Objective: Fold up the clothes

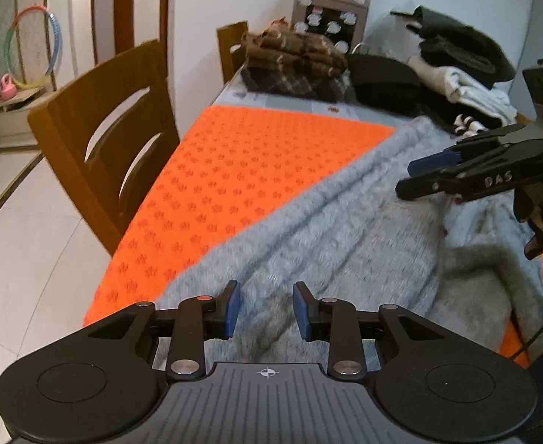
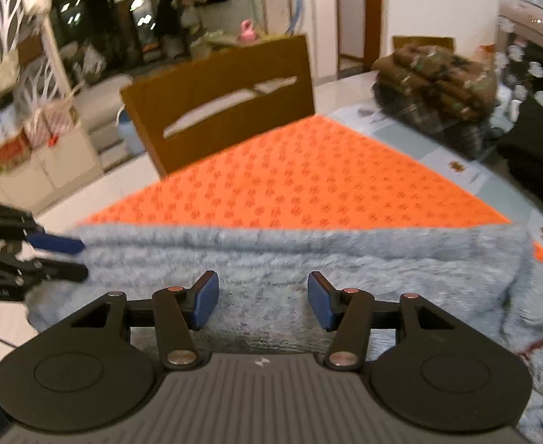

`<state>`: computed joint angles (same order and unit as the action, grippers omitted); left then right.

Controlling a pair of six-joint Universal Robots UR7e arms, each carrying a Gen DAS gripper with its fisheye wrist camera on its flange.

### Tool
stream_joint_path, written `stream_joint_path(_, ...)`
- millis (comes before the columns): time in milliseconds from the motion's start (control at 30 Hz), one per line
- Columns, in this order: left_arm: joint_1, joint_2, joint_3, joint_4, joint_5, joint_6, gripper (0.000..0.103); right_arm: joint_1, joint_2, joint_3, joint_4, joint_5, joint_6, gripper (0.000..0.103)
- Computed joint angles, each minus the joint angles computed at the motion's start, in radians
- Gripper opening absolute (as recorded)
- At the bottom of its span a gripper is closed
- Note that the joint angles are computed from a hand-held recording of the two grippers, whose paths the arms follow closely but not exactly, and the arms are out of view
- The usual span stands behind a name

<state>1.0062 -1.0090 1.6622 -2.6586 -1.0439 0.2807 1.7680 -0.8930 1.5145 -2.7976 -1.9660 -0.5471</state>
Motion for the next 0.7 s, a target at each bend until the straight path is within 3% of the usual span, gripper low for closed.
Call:
stream_joint_path(300,0.000,0.015,0.034,-0.058,0.045,-0.030,0.035,-0.019,0.038,0.023,-0.053,-0.016,-0.093,0.062)
stream_joint_path(700,-0.064,-0.002,0.026,-0.076,0.087,-0.067,0.035,0.028,-0.014,0.016,-0.024,0.051,-0.098,0.062)
